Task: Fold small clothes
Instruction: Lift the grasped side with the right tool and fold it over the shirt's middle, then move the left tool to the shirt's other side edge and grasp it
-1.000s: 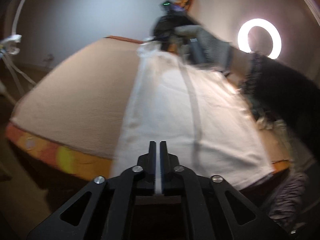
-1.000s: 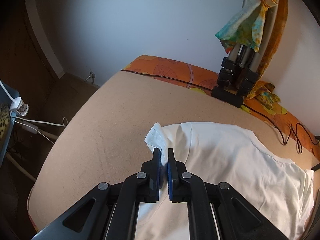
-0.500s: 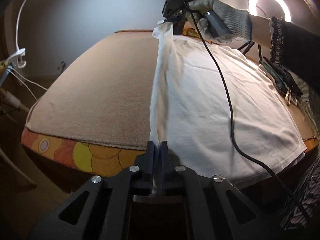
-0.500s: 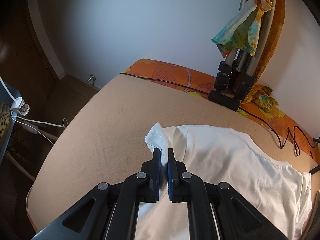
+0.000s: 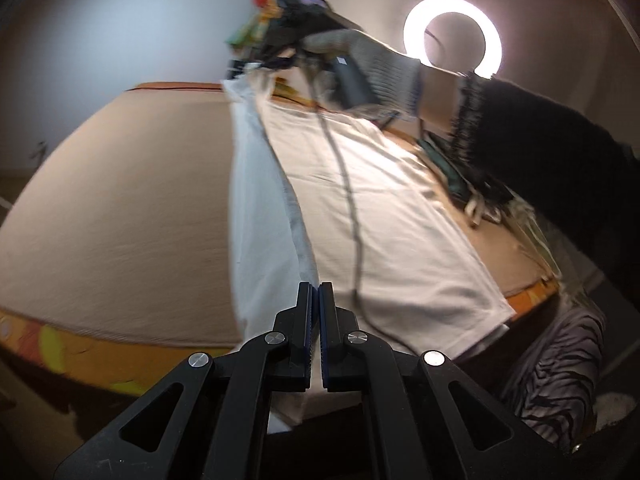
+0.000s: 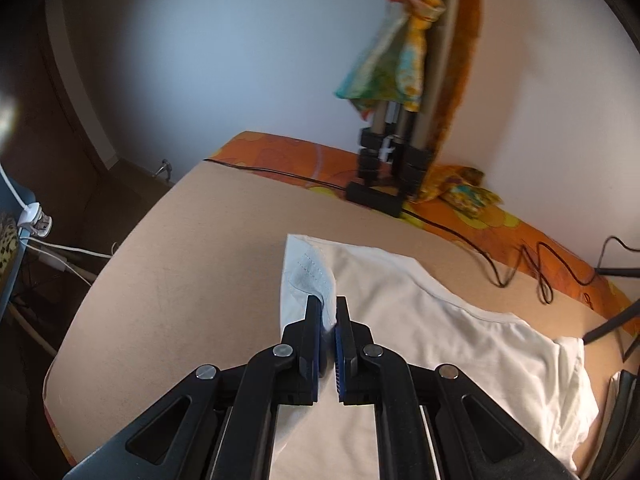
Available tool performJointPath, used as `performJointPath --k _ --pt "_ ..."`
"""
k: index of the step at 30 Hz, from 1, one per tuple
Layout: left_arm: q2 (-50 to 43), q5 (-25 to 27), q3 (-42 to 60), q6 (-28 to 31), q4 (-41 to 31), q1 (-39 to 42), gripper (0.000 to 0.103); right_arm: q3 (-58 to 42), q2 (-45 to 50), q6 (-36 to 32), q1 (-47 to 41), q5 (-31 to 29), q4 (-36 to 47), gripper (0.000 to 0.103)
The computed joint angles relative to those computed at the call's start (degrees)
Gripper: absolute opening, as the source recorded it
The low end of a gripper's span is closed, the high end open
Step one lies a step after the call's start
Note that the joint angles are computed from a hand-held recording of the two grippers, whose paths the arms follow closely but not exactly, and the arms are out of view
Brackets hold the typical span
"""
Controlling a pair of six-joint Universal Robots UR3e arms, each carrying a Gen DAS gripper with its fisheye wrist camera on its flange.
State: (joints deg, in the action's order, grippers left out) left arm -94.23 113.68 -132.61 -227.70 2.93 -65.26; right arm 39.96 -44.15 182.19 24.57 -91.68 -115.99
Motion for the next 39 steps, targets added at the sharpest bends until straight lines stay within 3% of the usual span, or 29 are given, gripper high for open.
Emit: performJointPath --k 5,12,14,16,18,20,22,27,31,36,39 --pt "-7.34 -3.54 10.26 4.31 -4.59 -0.06 0.002 13.58 -6.11 0.38 -4.06 1.77 -6.37 0.003" --pt "-12.03 -7.55 15.05 5.88 -6.66 0.69 0.001 22.50 -7.58 -0.93 -7.59 3.35 -10.88 0.003" --pt "-12.47 -9.57 15.07 6.52 -6.24 1.46 0.001 22.89 -7.37 -1.57 -7.70 2.31 -10.28 0.008" --pt "-12.06 -10.35 15.17 7.03 -7.02 1.66 0.003 22.99 -7.89 -1.99 -8.07 1.18 -9.17 0.020" --pt "-11.41 -11.55 15.31 7.57 -7.53 1.92 0.015 26.01 -10.97 -2.52 -9.30 1.74 -10.54 0.034" --pt "-10.35 -11.40 14.78 7.52 -7.68 1.47 0.031 30.46 -15.70 -3.35 -10.86 2.56 -12.77 0.035" --pt "-9.32 -10.77 13.51 7.38 -6.20 0.52 0.038 34.17 -20.43 -4.17 -12.62 3.88 -13.74 0.036" --pt "-5.78 -8.23 10.09 6.09 -3.29 -2.01 0.038 45.91 -36.56 -7.72 -19.01 9.40 -13.68 0.040" --pt "-3.69 -0.80 9.67 3.57 -5.42 -5.55 0.038 53.34 -48.83 -12.13 -24.89 13.45 -11.39 0.043" --pt "-5.35 0.15 11.25 1.92 -5.74 -6.25 0.038 63.22 -66.88 -21.69 -37.26 22.02 -2.50 0.043" --pt "-8.86 1.31 16.16 3.32 -8.05 -7.38 0.038 66.68 -77.53 -30.19 -47.37 27.90 6.97 0.043"
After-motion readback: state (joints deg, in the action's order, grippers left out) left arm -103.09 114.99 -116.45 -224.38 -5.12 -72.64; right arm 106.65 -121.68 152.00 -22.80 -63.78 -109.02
